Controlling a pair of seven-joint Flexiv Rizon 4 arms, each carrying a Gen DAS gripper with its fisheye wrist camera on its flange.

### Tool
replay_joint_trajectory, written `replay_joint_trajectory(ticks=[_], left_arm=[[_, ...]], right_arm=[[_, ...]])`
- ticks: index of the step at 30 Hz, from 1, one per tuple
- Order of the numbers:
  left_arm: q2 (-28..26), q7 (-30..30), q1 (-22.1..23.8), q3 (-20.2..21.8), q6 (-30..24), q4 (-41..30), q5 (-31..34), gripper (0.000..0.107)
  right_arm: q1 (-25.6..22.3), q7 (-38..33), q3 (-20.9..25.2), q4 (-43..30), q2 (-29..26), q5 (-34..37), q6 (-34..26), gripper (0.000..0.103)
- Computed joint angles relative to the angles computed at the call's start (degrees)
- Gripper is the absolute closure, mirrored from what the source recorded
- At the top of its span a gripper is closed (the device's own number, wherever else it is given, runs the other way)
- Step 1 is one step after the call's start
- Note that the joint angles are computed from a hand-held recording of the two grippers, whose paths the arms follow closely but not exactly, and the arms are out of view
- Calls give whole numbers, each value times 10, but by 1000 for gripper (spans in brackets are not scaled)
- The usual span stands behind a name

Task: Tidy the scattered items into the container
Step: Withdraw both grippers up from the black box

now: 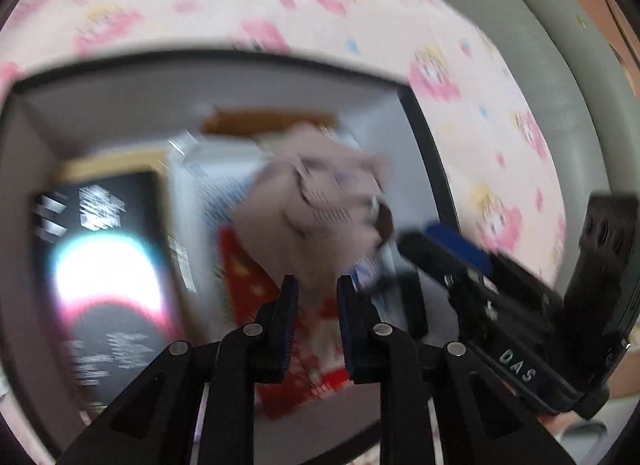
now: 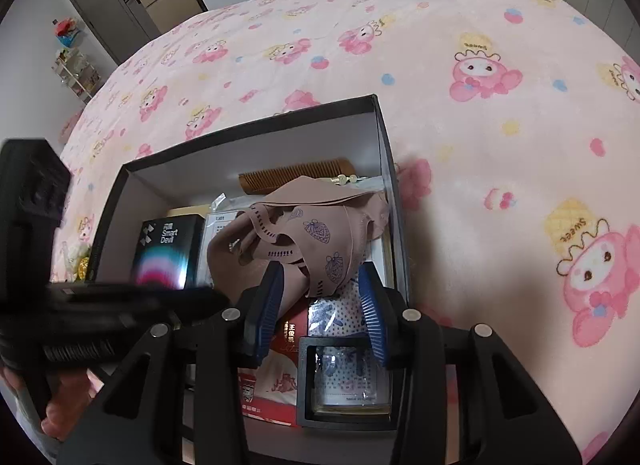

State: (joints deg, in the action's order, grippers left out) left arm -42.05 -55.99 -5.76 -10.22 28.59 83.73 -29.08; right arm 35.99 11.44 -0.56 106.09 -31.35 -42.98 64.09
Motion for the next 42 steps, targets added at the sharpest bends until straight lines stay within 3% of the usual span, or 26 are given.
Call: replay_joint_trajectory(ticks=[2,4,6,9,14,17,20,23,26,28,32,35,39,42], left_arm=[[-1,-18,-15,15,29,4,20,90],[-5,-72,-37,38,97,-1,44,90],[-3,-87,-22,22,132,3,25,90],[-4,-59,10,-16,98,-1,-12,90],[-53,-96,-32,23,9,-89,71,90],[-68,-128,-33,31,41,-112,77,90],[-58,-104,-13,6,64,-97,56,90],[-55,-73,-15,3,48,-100,62,88],[-74,-105,-47,35,86,-118,102,86],[-76,-110,-45,34,98,-121,109,86],[-26,-52,-26,5,202,-42,89,84],[8,-57,-40,26,271,-8,111,79],[87,-38,-18,21,336,72,107,63],[137,-10,5,3,398,134,77,53]], right_arm=[[6,16,-5,5,1,-9,0,64],[0,7,5,2,-1,3,2,64],[-4,-12,10,-4,2,10,-7,63],[-12,-57,22,-22,5,26,-42,54],[-66,-181,84,-72,-43,144,-13,53],[-59,-229,81,-102,-55,173,-48,54],[-54,-249,73,-117,-61,199,-58,54],[-40,-239,55,-102,-58,201,-17,50],[-12,-230,31,-127,-66,176,-90,50],[-3,-228,28,-147,-74,166,-129,51],[30,-153,-10,-122,-52,100,-135,50],[44,-101,-16,-121,-35,56,-169,46],[67,-25,-18,-124,-8,-10,-230,36],[82,27,-8,-123,15,-52,-268,21]])
